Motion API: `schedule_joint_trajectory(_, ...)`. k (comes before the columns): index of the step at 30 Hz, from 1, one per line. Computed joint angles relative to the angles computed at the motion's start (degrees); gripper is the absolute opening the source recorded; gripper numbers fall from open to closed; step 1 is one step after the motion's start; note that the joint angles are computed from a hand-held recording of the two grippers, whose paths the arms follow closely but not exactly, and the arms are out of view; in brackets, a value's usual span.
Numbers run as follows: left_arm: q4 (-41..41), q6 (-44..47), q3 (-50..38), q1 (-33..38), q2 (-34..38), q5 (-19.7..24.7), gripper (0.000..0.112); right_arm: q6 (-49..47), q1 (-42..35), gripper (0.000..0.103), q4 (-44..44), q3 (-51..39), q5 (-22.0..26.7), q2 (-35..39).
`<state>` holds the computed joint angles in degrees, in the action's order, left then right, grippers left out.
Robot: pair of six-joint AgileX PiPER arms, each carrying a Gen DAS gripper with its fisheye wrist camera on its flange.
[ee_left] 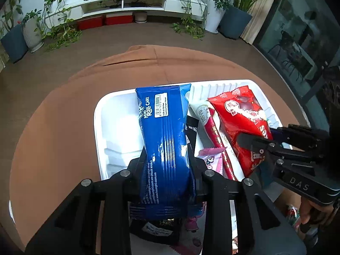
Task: Organize snacks
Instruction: 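Carry the red bag and blue bar into the white tray and open both tools, then withdraw both tools from the tray back over the remaining snacks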
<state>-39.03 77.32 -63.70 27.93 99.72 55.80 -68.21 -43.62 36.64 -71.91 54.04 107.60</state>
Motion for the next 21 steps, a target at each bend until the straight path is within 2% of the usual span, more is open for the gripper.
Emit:
schedule_joint_trajectory(2,-0.23,0.19,-0.1,0.74,0.16,-0.06,0.038,0.83,-0.45,0.027,0.26,-0.95,1.19,0.56)
schedule_joint_trajectory(4,-0.49,1.01,0.23,1.49,-0.1,0.38,0.045,1.0,-1.15,0.034,0.73,-1.46,2.1,0.77)
schedule_joint_trajectory(6,-1.1,1.89,0.46,1.86,-0.53,0.54,0.047,1.01,-1.7,0.051,0.78,-1.31,2.09,0.48)
schedule_joint_trajectory(11,-2.44,3.32,1.09,3.74,-2.59,2.51,0.053,-0.65,-2.98,0.053,1.73,-0.04,2.89,-1.3)
schedule_joint_trajectory(16,-3.65,6.63,3.21,8.28,-6.68,6.35,0.069,-2.3,-6.62,0.057,3.99,-0.22,6.92,-3.53)
schedule_joint_trajectory(21,-4.86,11.5,5.29,17.49,-11.58,13.74,0.102,-6.03,-13.84,0.079,8.12,-0.41,15.69,-5.63)
